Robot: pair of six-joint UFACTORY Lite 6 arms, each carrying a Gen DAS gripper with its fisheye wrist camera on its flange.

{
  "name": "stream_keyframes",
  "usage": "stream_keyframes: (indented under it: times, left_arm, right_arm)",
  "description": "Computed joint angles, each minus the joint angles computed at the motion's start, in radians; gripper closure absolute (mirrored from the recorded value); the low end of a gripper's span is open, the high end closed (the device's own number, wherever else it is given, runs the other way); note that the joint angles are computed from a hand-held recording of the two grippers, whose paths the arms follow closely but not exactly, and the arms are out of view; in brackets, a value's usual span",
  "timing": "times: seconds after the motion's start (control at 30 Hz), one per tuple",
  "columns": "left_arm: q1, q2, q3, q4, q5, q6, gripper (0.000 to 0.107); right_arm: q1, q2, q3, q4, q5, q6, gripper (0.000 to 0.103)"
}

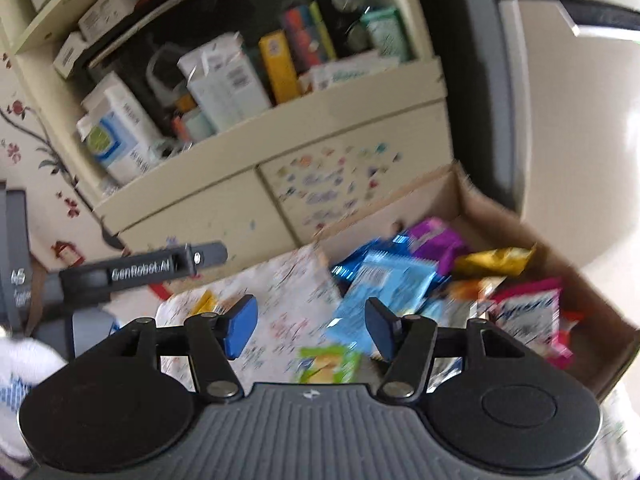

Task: Organize snacks
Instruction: 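Move the left tool to the small yellow pack while the right tool moves toward the green cracker pack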

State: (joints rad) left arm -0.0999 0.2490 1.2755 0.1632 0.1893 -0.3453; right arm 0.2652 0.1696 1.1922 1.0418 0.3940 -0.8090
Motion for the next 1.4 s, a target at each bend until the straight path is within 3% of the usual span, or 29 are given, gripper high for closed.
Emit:
stream_keyframes:
  times: [0.23,0.5,0.77,0.93,1.2,1.4]
  left_arm:
    - [0.095,0.033,0.003,-0.034,0.014,0.077,0.008]
    - [0.181,0.158,0.056,-0.079,-0.003,0.118,0.008]
    - [0.183,0.343,0.184,0.227,0.026,-0.259,0.008]
    - [0.163,0.457,0.294,0.424,0.068,-0.474,0.008]
    - [0.155,0.618,0.458,0.44,0.16,-0.559,0.008]
    - [0.146,0.658,0.476,0.462,0.186,-0.571,0.008]
  right_arm:
    - [0.097,0.039,-0.008,-0.111,0.006,0.138,0.033]
    - [0.249,0.071,-0.049,-0.402,-0.098,0.423,0.031]
    - [0.335,0.168,-0.023,-0.894,-0.169,0.942,0.029]
    - [0.357,0.209,-0.01,-1.104,-0.183,1.17,0.029]
    - [0.376,0.301,0.059,-1.403,-0.158,1.493,0.027]
    - [0.37,0.368,0.109,-1.512,-0.159,1.586,0.025]
